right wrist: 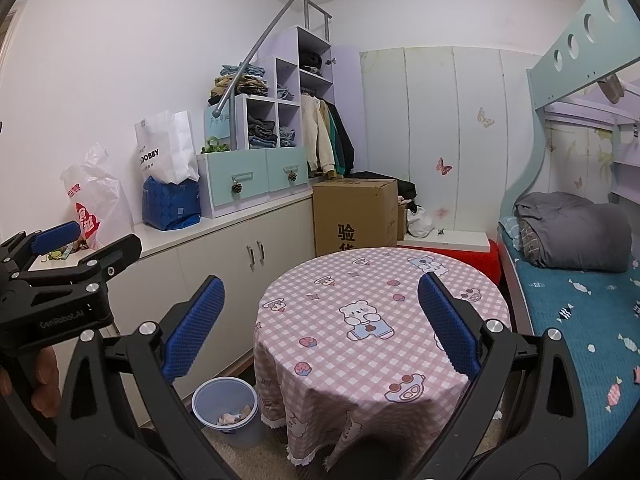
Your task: Collect trash
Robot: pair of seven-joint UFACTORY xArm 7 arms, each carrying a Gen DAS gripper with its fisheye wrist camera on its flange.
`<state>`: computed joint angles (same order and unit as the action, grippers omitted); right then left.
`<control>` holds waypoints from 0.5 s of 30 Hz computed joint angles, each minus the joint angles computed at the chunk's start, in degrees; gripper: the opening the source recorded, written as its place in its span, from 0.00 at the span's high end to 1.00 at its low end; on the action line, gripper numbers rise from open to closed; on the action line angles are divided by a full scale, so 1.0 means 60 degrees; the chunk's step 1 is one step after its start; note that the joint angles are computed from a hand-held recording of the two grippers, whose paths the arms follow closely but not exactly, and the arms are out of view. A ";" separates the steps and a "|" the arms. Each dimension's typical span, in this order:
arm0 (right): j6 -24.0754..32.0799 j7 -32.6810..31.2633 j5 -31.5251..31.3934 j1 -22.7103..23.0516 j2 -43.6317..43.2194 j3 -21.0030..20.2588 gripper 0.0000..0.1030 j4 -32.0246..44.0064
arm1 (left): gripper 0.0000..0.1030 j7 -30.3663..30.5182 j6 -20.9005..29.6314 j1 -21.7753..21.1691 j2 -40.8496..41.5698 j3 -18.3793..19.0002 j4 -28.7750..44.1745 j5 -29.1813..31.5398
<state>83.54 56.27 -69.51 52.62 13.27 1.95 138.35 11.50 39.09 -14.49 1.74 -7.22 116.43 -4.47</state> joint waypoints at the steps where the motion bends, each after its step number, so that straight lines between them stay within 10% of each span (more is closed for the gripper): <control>1: -0.0028 -0.0004 0.0026 -0.0020 -0.0019 0.0002 0.07 -0.0034 | 0.07 0.0020 -0.0052 0.0009 -0.0079 0.0009 -0.0130 -0.0026; 15: -0.0236 0.0075 0.0209 -0.0260 -0.0244 0.0147 0.07 -0.0404 | 0.07 0.0073 0.0038 0.0035 0.0024 0.0022 0.0039 -0.0065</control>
